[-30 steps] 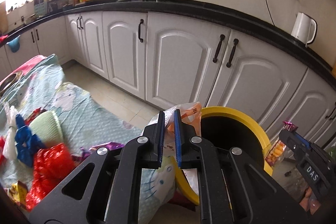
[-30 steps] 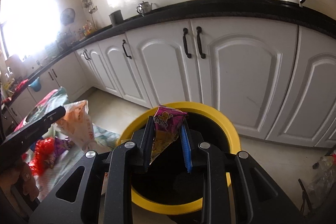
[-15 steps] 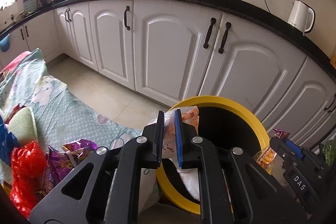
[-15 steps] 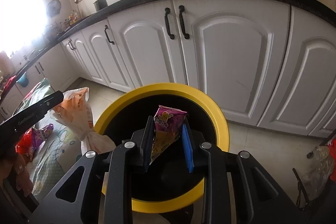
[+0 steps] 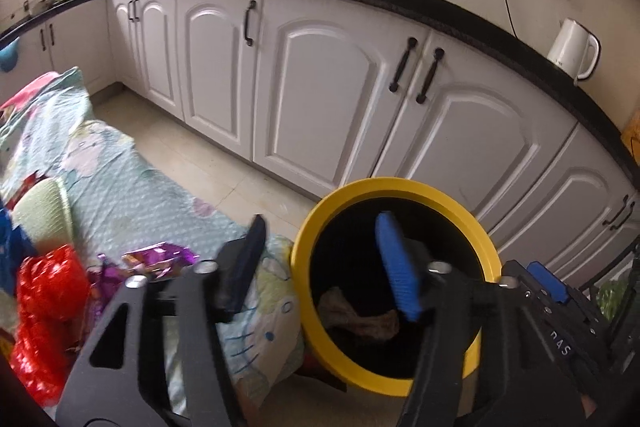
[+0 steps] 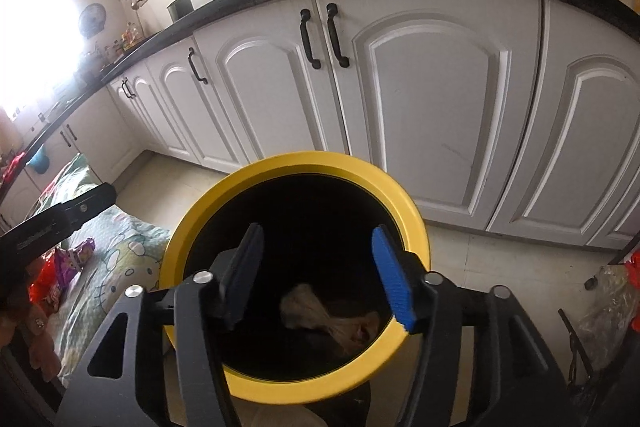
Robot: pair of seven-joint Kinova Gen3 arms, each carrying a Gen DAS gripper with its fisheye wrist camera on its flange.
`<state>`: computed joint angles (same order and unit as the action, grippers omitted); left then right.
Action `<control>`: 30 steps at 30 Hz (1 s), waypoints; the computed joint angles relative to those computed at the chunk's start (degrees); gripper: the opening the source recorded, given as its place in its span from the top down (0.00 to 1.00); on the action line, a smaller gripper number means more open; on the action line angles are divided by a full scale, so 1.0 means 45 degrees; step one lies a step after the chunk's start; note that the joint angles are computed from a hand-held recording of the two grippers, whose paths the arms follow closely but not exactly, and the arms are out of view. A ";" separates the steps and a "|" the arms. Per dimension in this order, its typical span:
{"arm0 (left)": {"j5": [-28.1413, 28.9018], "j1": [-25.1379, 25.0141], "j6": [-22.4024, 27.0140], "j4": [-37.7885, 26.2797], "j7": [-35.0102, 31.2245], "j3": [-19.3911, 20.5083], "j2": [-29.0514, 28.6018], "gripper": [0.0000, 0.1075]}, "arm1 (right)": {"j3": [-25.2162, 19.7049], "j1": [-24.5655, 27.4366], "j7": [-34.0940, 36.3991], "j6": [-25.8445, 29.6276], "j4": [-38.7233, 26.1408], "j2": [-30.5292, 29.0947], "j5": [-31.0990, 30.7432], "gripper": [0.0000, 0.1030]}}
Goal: Collect trash
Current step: 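Carry both held items over the yellow bin and open both tools, then withdraw both open tools from the bin back toward the blanket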
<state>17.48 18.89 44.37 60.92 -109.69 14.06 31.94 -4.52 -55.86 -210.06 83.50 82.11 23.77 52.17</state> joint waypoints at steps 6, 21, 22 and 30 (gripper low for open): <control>0.0580 -0.0810 -0.0474 0.0809 -0.0138 0.0065 -0.0639 0.16 | 0.0026 -0.0177 -0.0013 0.0244 -0.0209 0.0090 0.0208 0.41; 0.1961 -0.2424 -0.2105 0.2891 -0.1512 0.0295 -0.2314 0.14 | 0.0291 -0.0931 0.1324 0.0332 -0.1746 0.0568 0.1347 0.35; 0.2111 -0.2562 -0.2153 0.3004 -0.1631 0.0317 -0.2405 0.14 | 0.0323 -0.0977 0.1486 0.0290 -0.1880 0.0625 0.1420 0.34; 0.2702 -0.3077 -0.2407 0.3384 -0.1859 0.0092 -0.2779 0.14 | 0.0634 -0.1373 0.2475 -0.0018 -0.2732 0.1068 0.1703 0.32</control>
<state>29.64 5.05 33.54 76.15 -118.06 14.47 19.44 -1.67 -62.04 -198.93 83.42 69.82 28.58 59.83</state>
